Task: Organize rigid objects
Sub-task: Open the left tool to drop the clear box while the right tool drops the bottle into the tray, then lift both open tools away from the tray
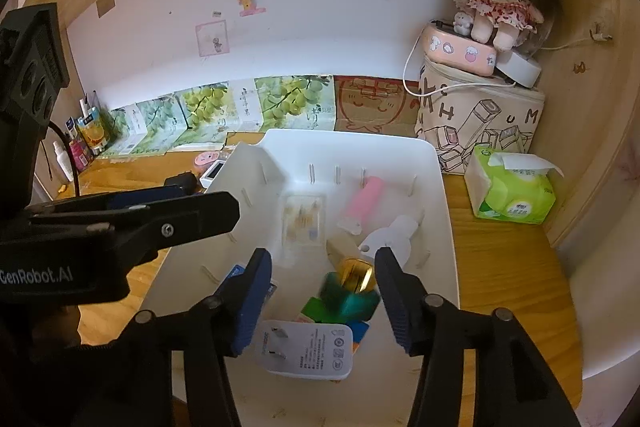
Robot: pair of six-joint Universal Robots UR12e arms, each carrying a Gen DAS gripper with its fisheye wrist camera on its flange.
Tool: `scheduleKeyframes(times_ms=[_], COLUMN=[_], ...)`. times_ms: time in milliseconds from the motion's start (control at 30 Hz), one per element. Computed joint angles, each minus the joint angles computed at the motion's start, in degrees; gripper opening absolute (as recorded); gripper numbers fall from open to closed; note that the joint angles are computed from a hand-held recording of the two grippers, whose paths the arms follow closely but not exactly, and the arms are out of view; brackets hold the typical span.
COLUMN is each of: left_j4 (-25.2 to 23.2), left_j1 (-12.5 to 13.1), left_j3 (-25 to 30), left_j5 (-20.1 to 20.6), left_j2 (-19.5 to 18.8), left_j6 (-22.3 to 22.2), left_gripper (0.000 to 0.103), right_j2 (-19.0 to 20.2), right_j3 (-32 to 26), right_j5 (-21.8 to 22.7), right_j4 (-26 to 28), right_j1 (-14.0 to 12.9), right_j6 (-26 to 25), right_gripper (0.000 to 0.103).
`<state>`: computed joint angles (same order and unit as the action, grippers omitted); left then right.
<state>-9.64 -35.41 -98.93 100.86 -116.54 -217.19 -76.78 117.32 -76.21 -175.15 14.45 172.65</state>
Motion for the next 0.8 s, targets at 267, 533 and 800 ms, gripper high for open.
scheduleKeyframes(times_ms=[267, 533, 800], left_j4=[1.44, 2.02, 2.07], left_j1=[0.60, 1.73, 3.56], left_j3=[-2.27, -5.25, -8.90], left_j5=[0.68, 0.87, -0.14], left_j2=[1.67, 4.10, 7.07], left_j6=[0.67, 1.36, 2.52], left_gripper=[0.079, 0.079, 0.079], right_j2=[0.61, 1.26, 2.33], right_j3=[-0.89, -2.07, -3.68], right_j5=[-0.51, -1.70, -4.37], right_j4=[-0.77, -1.32, -1.54], right_j1=[1.32, 3.98, 7.35], right_j6=[1.86, 3.91, 7.40], right_gripper=[0.060, 0.065, 0.066])
